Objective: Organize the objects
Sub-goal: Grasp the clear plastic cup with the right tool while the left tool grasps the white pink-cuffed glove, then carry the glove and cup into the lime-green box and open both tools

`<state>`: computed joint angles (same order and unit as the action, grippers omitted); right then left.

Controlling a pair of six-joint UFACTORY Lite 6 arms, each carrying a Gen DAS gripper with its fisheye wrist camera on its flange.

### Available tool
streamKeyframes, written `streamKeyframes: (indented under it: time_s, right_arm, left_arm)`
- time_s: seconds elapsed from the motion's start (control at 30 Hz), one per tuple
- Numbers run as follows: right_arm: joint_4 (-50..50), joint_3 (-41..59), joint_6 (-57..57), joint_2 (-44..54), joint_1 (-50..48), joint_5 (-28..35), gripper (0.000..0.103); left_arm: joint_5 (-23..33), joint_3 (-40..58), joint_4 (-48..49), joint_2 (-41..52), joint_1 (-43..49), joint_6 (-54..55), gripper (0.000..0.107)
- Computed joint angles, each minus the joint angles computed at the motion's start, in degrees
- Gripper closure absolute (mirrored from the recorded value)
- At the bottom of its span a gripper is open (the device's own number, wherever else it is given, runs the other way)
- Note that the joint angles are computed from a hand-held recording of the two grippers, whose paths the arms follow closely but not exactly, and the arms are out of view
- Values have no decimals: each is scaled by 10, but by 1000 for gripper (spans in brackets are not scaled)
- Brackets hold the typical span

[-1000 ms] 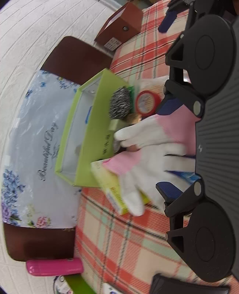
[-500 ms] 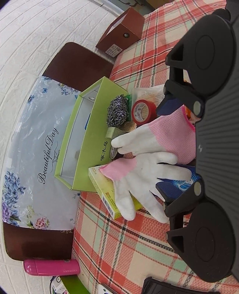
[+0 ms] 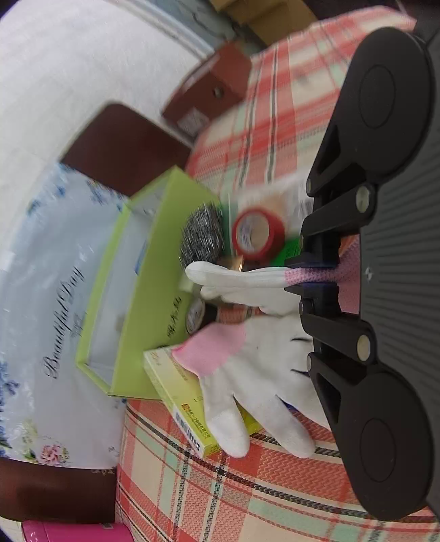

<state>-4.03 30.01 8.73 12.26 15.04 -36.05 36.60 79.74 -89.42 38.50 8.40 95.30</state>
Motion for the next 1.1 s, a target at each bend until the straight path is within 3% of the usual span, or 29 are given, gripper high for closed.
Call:
streamKeyframes:
  time_s: [0.07, 0.13, 0.2, 0.3, 0.4, 0.5, 0.77, 0.8, 0.87, 0.93, 1.1]
  right_arm:
    - [-10, 0, 9, 3, -8, -3, 49]
    - [-22, 1, 20, 4, -15, -4, 49]
    - [-30, 4, 24, 7, -19, -5, 49]
    - [-18, 1, 13, 5, -18, -1, 47]
    - [-2, -7, -6, 3, -18, 0, 46]
    - [-3, -14, -1, -1, -23, 5, 46]
    - [7, -6, -13, 4, -21, 1, 46]
    - [4, -2, -9, 8, -22, 2, 46]
    - [3, 1, -9, 14, -22, 1, 49]
    - [6, 0, -16, 12, -20, 0, 52]
    - [-7, -10, -9, -13, -26, -8, 53]
  left_arm:
    - [79, -54, 5, -48, 42, 28, 102]
    - [110, -89, 19, -78, 70, 31, 102]
    - [69, -128, -4, -99, 73, 69, 99]
    - [-8, -132, -3, -77, 58, 66, 78]
    - [-20, -126, 1, -57, 49, 62, 69]
    - [-34, -125, -38, -61, 36, 96, 51]
    - [-65, -130, -109, -54, 17, 192, 50]
    - [-64, -130, -111, -54, 17, 196, 53]
    - [-64, -123, -79, -54, 18, 174, 86]
    - [-44, -112, -31, -53, 29, 127, 100]
    - [33, -119, 3, -86, 59, 82, 102]
